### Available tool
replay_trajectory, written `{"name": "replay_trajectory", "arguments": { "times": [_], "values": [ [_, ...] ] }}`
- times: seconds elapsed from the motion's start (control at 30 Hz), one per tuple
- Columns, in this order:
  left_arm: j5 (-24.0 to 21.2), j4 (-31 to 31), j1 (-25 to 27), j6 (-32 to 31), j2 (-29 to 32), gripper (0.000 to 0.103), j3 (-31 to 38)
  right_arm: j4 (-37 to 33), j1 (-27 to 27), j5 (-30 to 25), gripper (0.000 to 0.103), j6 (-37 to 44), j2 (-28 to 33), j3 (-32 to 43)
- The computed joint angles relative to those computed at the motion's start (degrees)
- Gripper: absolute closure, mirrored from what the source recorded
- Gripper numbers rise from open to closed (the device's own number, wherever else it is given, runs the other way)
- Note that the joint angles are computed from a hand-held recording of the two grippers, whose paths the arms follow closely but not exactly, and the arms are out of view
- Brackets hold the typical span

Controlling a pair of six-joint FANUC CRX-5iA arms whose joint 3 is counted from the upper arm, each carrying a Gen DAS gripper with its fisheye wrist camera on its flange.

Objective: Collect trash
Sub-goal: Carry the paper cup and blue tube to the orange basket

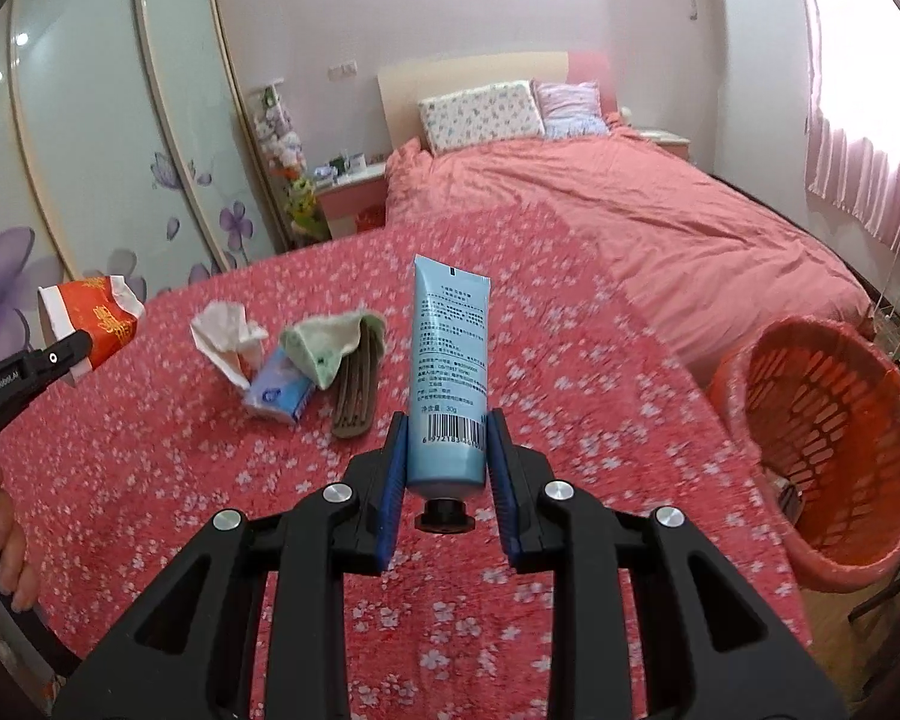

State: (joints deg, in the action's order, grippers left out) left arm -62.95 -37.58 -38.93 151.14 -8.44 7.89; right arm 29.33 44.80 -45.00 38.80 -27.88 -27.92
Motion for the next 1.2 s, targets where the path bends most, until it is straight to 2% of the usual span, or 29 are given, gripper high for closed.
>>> {"name": "replay_trajectory", "arguments": {
  "times": [0.43, 0.9, 1.2],
  "values": [
    [2.52, 1.50, -6.00, -4.91, 8.24, 0.099, 9.41, 3.67, -3.64, 1.35, 0.077, -2.87, -4.90, -2.72],
    [8.84, 8.79, -9.05, -10.73, 19.07, 0.099, 18.37, 1.02, -13.93, 3.56, 0.077, -1.22, -6.78, -3.83],
    [12.88, 16.42, -9.51, -17.08, 26.94, 0.099, 24.73, -6.12, -23.43, 5.40, 0.077, 5.08, -6.86, -3.08]
  ]
}}
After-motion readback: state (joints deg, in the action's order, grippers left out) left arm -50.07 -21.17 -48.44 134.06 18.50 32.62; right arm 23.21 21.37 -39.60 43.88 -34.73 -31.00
